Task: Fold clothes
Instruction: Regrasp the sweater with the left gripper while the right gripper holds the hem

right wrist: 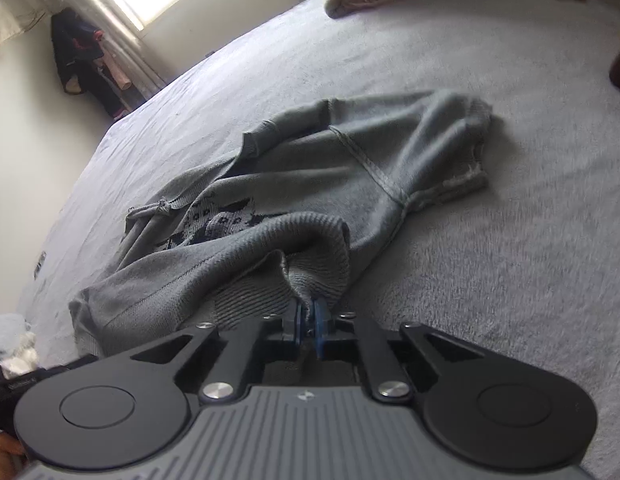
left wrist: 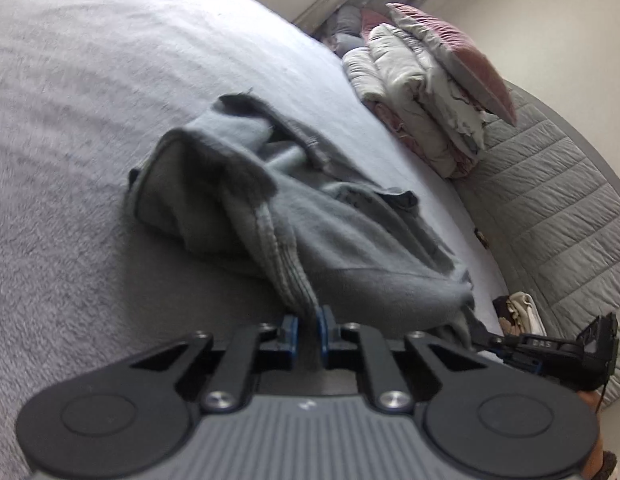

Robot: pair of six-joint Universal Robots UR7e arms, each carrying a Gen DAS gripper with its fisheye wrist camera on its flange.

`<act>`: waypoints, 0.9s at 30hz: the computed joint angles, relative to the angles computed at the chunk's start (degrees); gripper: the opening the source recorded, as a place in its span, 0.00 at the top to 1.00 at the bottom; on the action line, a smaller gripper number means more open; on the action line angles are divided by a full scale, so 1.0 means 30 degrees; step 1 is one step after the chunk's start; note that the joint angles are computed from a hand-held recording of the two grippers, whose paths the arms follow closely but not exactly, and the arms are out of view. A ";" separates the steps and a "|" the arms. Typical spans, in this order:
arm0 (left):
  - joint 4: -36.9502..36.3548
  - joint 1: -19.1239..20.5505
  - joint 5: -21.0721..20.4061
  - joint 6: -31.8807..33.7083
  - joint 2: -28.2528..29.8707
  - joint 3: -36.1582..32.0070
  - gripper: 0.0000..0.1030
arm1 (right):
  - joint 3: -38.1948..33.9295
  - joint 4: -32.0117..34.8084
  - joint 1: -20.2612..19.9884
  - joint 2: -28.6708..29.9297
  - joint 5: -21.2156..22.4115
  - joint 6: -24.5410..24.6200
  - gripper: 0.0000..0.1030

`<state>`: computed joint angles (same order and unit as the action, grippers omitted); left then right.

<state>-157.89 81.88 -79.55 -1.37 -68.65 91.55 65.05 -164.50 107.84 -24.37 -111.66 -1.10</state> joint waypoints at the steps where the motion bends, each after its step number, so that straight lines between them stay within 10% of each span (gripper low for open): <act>1: -0.0331 -0.0142 0.0091 0.0124 -0.0191 0.0219 0.93 | 0.0071 -0.0495 0.0128 -0.0002 -0.0187 -0.0480 0.94; 15: 0.1998 -0.1317 0.0237 -0.5004 -0.4269 0.1733 0.93 | 0.3772 -0.2836 0.1271 -0.3361 0.0673 -0.2718 0.94; 27: 0.5297 -0.1983 0.2047 -0.5192 -0.7855 0.4129 0.94 | 0.8456 -0.1315 0.2600 -0.6902 -0.0464 -0.4774 0.95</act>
<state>-142.00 75.93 -73.41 -16.94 -92.21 103.93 90.41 -168.44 115.64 -45.07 -113.06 -15.42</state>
